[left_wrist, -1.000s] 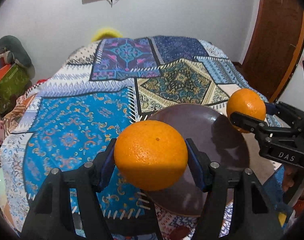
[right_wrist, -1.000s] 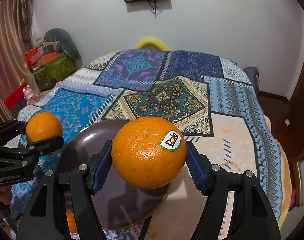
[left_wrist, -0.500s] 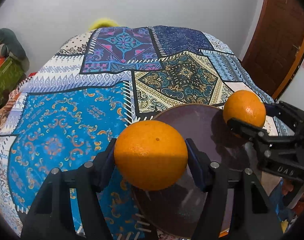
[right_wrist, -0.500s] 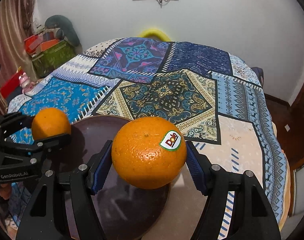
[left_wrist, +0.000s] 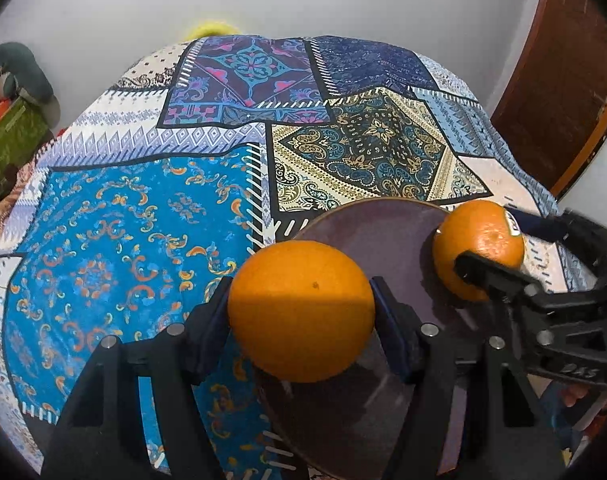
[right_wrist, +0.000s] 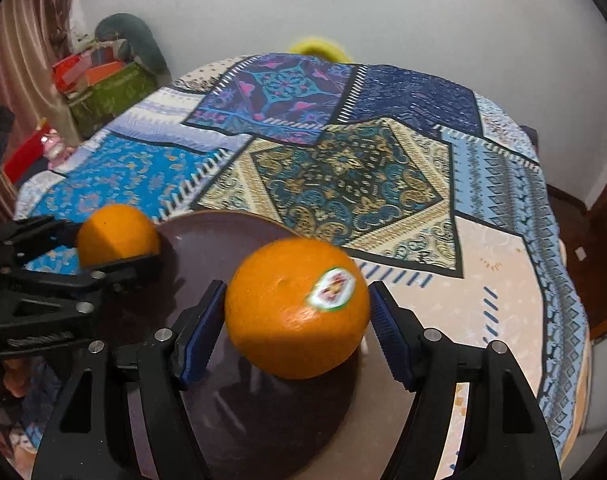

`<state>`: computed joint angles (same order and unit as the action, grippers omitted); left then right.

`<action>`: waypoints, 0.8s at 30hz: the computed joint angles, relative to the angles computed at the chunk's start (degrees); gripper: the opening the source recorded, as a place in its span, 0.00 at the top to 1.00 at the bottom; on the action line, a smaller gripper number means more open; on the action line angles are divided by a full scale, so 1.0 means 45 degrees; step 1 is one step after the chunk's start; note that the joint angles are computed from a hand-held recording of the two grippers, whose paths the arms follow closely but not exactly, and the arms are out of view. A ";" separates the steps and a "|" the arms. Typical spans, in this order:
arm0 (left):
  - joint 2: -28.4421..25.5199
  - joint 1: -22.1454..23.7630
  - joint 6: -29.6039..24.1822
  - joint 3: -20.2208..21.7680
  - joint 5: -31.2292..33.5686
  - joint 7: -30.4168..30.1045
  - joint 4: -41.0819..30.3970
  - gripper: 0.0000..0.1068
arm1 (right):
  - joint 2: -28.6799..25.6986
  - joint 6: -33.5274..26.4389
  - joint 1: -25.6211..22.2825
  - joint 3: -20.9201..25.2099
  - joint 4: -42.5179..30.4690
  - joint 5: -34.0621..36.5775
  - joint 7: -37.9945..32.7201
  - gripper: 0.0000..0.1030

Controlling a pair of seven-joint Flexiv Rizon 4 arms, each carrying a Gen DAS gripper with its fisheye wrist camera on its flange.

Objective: Organize fruits
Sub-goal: 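Carry both oranges onto the dark plate and open both grippers, then withdraw both grippers from the plate and reach toward the yellow stalk pieces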

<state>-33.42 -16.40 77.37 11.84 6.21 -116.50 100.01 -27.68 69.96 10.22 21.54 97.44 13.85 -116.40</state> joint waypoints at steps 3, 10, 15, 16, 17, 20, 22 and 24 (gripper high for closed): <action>0.0149 -0.0285 0.0162 0.0269 0.0258 -0.0163 0.0048 0.34 | 0.0231 0.0821 0.0066 -0.0042 0.0287 0.0057 -0.0075 0.19; 0.1031 -0.1126 0.0283 0.1239 0.1445 -0.1325 0.0451 0.31 | 0.0926 0.1430 -0.0314 0.0091 0.1040 -0.0046 -0.0083 0.17; 0.2080 -0.1741 -0.0107 0.1749 0.2832 -0.2574 0.1031 0.31 | 0.1823 0.1611 -0.0817 0.0363 0.1786 0.0547 -0.0325 0.17; 0.2351 -0.1988 -0.0298 0.1947 0.3324 -0.2975 0.1118 0.31 | 0.2053 0.1551 -0.0955 0.0450 0.1914 0.0796 -0.0463 0.17; 0.2533 -0.2099 -0.0406 0.2019 0.3722 -0.3306 0.1173 0.31 | 0.2304 0.1442 -0.1146 0.0585 0.2021 0.1168 -0.0697 0.17; 0.3408 -0.2430 -0.0683 0.2128 0.4853 -0.4297 0.1635 0.30 | 0.3147 0.1059 -0.1496 0.0714 0.2381 0.2383 -0.1539 0.17; 0.3896 -0.2467 -0.0907 0.1997 0.5370 -0.4736 0.1918 0.28 | 0.3731 0.0900 -0.1513 0.0574 0.2728 0.2960 -0.1898 0.17; 0.4480 -0.2624 -0.1156 0.1911 0.6017 -0.5360 0.2307 0.26 | 0.4311 0.0782 -0.1509 0.0413 0.3110 0.3526 -0.2279 0.17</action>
<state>-13.27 -28.21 72.16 20.44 33.29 -140.61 110.39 -8.28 73.48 3.43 23.40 111.43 29.72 -126.65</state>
